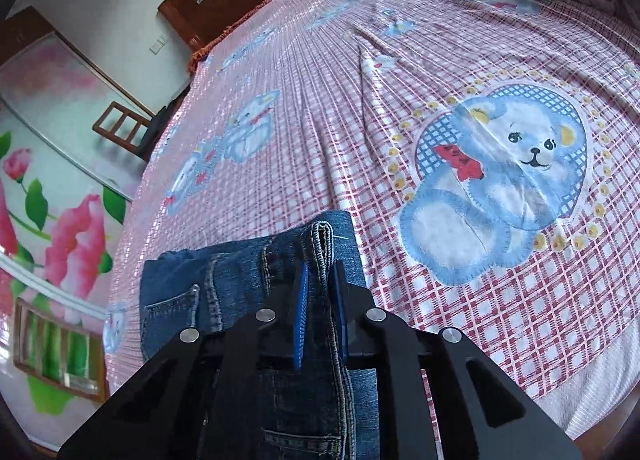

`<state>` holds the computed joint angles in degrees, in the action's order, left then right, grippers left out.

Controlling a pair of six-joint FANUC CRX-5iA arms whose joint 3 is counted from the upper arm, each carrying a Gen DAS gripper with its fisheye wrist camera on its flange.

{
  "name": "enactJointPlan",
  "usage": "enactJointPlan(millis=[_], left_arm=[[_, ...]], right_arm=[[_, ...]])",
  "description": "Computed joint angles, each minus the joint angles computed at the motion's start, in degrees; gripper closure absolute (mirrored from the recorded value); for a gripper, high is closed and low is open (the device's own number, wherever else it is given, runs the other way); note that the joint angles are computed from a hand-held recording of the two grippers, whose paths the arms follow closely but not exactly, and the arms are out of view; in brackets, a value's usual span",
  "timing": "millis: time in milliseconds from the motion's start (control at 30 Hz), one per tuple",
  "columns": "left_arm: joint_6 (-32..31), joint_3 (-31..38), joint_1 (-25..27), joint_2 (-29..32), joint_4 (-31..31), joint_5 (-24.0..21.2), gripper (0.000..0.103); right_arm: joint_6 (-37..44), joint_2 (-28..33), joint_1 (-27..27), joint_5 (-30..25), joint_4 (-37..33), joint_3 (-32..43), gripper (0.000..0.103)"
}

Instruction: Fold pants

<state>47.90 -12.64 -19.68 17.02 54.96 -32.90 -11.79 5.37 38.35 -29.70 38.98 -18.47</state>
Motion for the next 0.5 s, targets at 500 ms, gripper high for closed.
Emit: enactJointPlan(millis=[500], left_arm=[[-0.2,0.0,-0.1,0.0,-0.1,0.1,0.006]], right_arm=[[-14.1,-6.2,6.8,7.9,11.2,-7.8,0.089]])
